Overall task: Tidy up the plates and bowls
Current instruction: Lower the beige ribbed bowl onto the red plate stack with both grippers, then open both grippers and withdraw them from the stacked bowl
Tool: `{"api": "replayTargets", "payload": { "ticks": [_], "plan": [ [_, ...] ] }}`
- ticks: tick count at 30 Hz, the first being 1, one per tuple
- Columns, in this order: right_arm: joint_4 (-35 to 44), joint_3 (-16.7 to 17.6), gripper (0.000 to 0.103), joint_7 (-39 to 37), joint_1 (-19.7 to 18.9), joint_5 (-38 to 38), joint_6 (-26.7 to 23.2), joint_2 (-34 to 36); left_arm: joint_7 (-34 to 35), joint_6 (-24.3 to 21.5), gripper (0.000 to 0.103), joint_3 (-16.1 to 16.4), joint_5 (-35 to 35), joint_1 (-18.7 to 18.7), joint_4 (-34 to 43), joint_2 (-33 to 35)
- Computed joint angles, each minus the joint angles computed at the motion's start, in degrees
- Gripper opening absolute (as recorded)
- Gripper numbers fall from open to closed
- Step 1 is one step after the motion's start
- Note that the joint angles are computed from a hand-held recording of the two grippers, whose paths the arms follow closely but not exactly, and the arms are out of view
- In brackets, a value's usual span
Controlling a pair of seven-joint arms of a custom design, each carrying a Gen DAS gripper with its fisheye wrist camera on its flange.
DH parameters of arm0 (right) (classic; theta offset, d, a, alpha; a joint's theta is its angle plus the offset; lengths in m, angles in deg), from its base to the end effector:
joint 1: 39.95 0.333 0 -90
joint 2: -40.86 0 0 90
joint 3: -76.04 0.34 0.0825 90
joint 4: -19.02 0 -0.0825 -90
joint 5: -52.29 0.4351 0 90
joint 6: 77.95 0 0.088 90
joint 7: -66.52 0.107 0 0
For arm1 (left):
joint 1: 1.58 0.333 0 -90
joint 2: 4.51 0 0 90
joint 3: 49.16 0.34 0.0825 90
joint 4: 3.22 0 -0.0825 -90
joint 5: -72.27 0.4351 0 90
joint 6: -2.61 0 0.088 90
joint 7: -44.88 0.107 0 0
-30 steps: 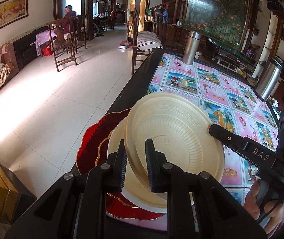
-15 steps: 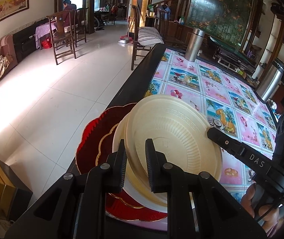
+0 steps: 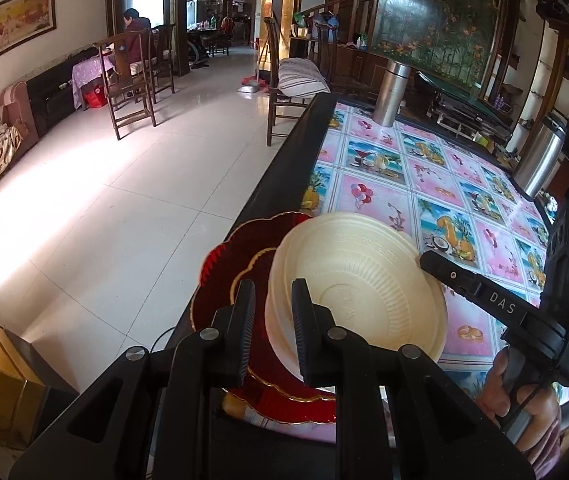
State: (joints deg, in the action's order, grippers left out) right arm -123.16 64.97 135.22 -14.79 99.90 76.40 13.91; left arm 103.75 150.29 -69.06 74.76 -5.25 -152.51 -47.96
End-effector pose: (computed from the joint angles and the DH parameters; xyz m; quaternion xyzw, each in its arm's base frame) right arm 0.4746 0.0873 0.5190 -0.6251 0.6487 0.0000 0.4341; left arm 0.3731 -0.1817 0.5571 -0.6936 0.6229 -0.2736 0.2370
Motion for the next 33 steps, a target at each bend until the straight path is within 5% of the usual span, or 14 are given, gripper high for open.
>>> {"api": "replayTargets", "payload": {
  "ticks": [5, 16, 20, 24, 29, 33],
  "plan": [
    [0.25, 0.44, 0.016, -0.03, -0.56, -0.56, -1.55, 0.27, -1.8, 0.68, 0.028, -0.02, -0.01, 1.59, -1.16, -1.91],
    [-1.91, -1.43, 0.041, -1.17, -0.68, -0.1, 0.02, -4.3, -3.04, 1.82, 0.03, -1.57, 0.56, 1.14, -0.05, -0.38],
    [-3.35, -2.69, 0.041, -2.57, 0.15, -0.31, -0.2, -7.12, -5.97, 3.42, 0.063, -4.25, 2.96, 3.31, -0.48, -2.3],
    [-6.38, -2.74, 0.041, -4.59, 1.1, -3.02, 2.02, -11.46, -10.1, 3.16, 0.066, -8.3, 7.23, 6.81, -0.17, -4.49],
    [-10.39, -4.48, 0.041, -7.59, 4.31, -7.12, 5.27, -17.96, -13.3, 5.01, 0.083, -9.77, 9.28, 7.05, -0.57, -5.62],
    [-12.59, -6.21, 0.041, -7.98, 6.42, -10.55, 5.4, -22.15, -16.27, 6.12, 0.083, -11.38, 10.35, 7.82, -0.88, -7.09]
  ]
}}
